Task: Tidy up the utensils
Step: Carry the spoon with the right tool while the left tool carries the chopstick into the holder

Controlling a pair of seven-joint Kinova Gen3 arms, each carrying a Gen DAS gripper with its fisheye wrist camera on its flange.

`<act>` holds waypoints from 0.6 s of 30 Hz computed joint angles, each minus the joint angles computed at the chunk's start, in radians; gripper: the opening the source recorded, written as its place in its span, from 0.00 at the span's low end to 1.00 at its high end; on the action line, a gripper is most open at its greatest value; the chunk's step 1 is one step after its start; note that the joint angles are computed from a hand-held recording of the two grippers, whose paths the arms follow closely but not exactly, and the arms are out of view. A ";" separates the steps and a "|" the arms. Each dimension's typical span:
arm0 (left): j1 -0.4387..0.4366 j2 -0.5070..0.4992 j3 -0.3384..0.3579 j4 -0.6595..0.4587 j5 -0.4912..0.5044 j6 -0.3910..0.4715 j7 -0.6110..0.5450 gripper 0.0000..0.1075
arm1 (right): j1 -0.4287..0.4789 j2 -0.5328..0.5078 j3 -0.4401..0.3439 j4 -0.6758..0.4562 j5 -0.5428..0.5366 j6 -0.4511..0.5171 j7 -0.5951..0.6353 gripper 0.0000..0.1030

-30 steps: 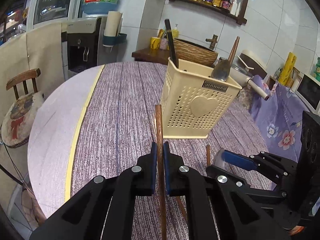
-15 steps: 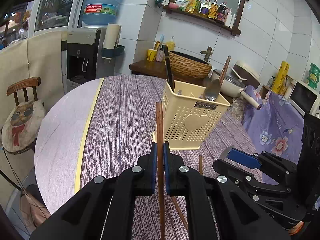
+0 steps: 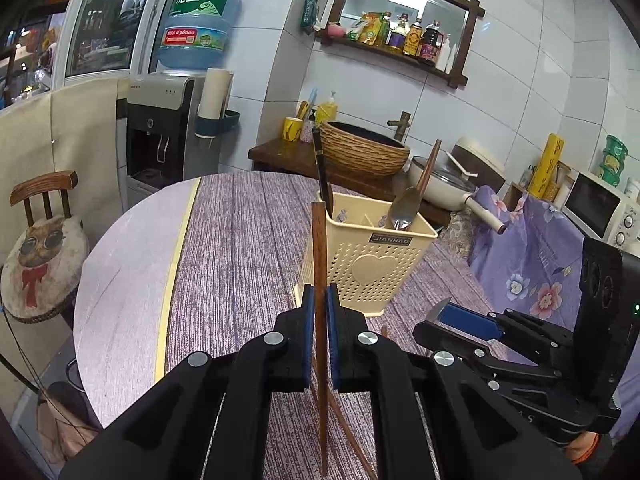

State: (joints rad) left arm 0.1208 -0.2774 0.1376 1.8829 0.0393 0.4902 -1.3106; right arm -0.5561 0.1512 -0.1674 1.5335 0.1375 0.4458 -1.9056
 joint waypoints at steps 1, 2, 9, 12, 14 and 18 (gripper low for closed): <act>-0.005 -0.001 0.005 -0.003 -0.007 -0.002 0.003 0.07 | 0.000 -0.003 0.002 0.000 0.002 -0.003 -0.004 0.36; -0.006 -0.002 0.007 -0.008 -0.011 -0.003 0.003 0.07 | -0.002 -0.006 0.005 0.000 0.007 -0.009 -0.013 0.36; 0.026 0.024 -0.027 -0.090 0.031 -0.001 -0.061 0.06 | -0.034 -0.001 0.040 -0.056 0.119 -0.010 -0.118 0.36; 0.026 0.046 -0.024 -0.142 0.032 0.011 -0.070 0.06 | -0.052 0.008 0.063 -0.099 0.186 -0.008 -0.173 0.36; 0.028 0.067 -0.023 -0.196 0.034 0.029 -0.078 0.06 | -0.033 0.017 0.058 -0.138 0.173 -0.015 -0.170 0.36; 0.040 0.114 -0.036 -0.323 0.050 0.086 -0.103 0.06 | -0.029 0.056 0.083 -0.258 0.183 0.010 -0.193 0.36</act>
State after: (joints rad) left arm 0.1611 -0.1638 0.1019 1.5596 0.0897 0.5761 -1.4135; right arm -0.5852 0.2071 -0.0843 1.2756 0.3203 0.4562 -2.0982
